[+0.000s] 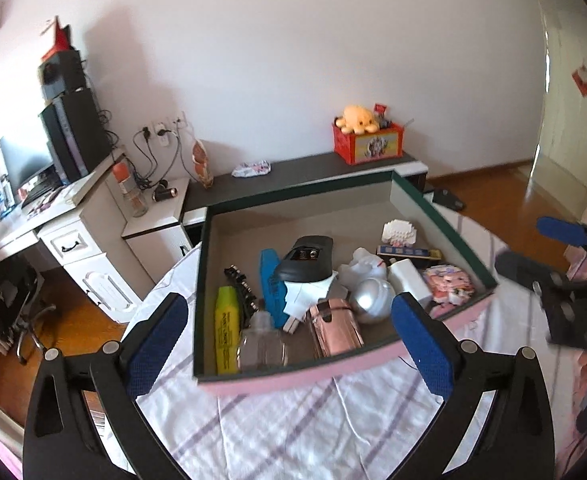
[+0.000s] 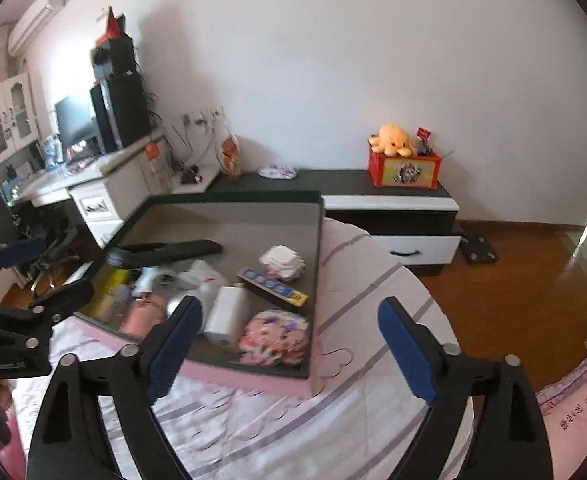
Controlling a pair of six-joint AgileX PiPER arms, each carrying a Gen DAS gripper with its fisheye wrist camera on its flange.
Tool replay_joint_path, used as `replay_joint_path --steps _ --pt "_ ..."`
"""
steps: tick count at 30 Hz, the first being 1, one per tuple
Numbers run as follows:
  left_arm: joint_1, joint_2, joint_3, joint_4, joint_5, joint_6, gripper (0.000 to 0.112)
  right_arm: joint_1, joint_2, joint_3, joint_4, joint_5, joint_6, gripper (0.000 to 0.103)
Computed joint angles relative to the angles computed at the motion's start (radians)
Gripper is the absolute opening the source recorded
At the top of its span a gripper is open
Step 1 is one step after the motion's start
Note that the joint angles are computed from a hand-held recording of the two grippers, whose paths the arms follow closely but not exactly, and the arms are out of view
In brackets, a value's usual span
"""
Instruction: Organize rigid objects
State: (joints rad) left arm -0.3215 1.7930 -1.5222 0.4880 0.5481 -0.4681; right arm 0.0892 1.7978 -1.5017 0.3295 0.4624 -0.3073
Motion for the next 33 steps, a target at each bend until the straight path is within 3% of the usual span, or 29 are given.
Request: replay_joint_path --steps 6,10,16,23,29,33 --pt "-0.042 -0.194 0.217 0.138 -0.062 -0.189 0.103 0.069 -0.191 0.188 0.003 -0.069 -0.020 0.103" --pt "-0.088 -0.304 0.317 0.233 -0.045 -0.304 0.103 0.108 -0.294 0.270 -0.011 -0.075 -0.011 0.103" --pt "-0.150 -0.488 0.449 0.310 -0.011 -0.414 0.103 0.180 -0.465 0.384 -0.204 -0.092 0.185 0.103" --pt "-0.330 -0.677 0.554 0.499 0.147 -0.610 0.103 0.290 -0.660 0.473 -0.515 -0.050 0.492 0.103" --pt "-0.582 -0.789 0.585 0.663 0.405 -0.752 0.103 0.452 -0.804 0.517 -0.850 0.050 0.820 0.103" --pt "-0.806 -0.841 0.592 0.763 0.629 -0.831 0.103 0.611 -0.885 0.524 -1.068 0.173 1.016 0.103"
